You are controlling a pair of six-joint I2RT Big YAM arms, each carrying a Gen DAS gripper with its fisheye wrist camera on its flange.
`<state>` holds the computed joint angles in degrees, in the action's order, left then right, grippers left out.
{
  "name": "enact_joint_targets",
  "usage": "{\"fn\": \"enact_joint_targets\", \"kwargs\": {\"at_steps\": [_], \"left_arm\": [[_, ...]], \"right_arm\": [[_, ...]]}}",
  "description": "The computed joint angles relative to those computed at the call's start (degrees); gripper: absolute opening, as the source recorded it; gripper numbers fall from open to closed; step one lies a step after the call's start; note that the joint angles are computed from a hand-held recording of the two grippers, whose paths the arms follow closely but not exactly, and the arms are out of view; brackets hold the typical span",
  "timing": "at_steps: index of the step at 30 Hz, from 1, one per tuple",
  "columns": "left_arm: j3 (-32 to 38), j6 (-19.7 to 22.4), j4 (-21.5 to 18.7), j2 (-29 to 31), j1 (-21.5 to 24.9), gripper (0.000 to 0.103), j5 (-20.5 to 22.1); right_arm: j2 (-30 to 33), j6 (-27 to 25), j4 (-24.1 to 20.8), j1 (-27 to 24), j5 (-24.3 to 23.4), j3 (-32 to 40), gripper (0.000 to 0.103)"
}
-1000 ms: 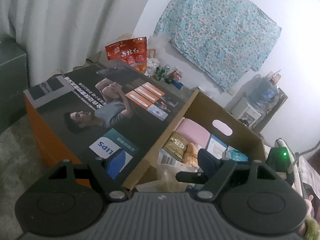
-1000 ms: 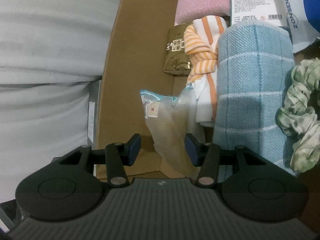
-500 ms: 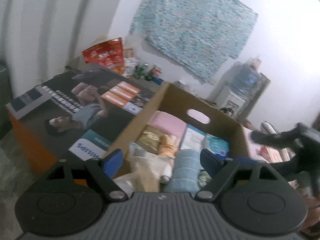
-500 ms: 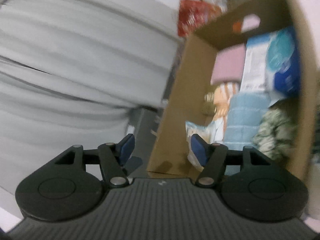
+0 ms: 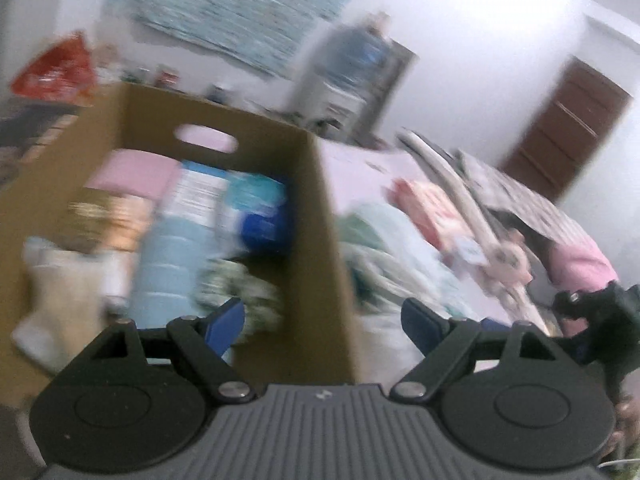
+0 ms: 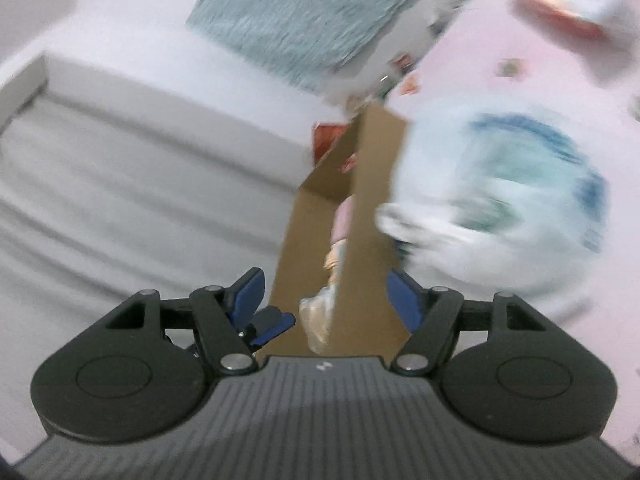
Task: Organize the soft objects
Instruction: 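Move both grippers back toward the items on the bed, then grasp the pink plush bunny with the right gripper while the left grasps the white yogurt cup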
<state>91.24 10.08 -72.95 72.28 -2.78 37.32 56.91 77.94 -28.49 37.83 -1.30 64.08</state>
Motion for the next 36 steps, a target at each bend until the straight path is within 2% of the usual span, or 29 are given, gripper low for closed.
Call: {"fn": "enact_joint_targets", "kwargs": {"at_steps": [3, 7, 8, 10, 13, 26, 31, 36], "left_arm": [[-0.5, 0.6, -1.1, 0.4, -3.8, 0.087, -1.8], [-1.0, 0.3, -3.0, 1.3, -7.4, 0.087, -4.1], [-1.1, 0.4, -3.5, 1.4, -7.9, 0.088, -4.2], [-2.5, -0.1, -1.8, 0.1, -9.3, 0.092, -6.5], [-2.7, -0.6, -1.4, -0.3, -10.2, 0.092, -8.6], [-1.5, -3.2, -1.7, 0.1, -12.4, 0.092, -12.0], [-1.3, -1.8, -2.0, -0.1, -12.6, 0.092, -13.0], [-2.0, 0.0, 0.8, -2.5, -13.2, 0.094, -15.8]], "right_arm": [[-4.9, 4.7, 0.5, 2.2, 5.9, -5.5, 0.069], [-9.1, 8.9, 0.7, 3.7, 10.4, -10.2, 0.071], [-10.0, 9.5, 1.3, 3.4, 10.5, -11.5, 0.072], [-9.9, 10.4, 2.8, 3.6, 11.2, -13.0, 0.073], [-10.7, 10.6, 3.1, 3.3, 11.4, -14.2, 0.074], [-14.3, 11.7, 3.0, 3.1, 11.1, -17.4, 0.075], [-14.5, 10.5, 1.2, 2.8, 11.3, -17.1, 0.075], [-15.6, 9.2, 0.3, 2.7, 12.6, -17.6, 0.076]]}}
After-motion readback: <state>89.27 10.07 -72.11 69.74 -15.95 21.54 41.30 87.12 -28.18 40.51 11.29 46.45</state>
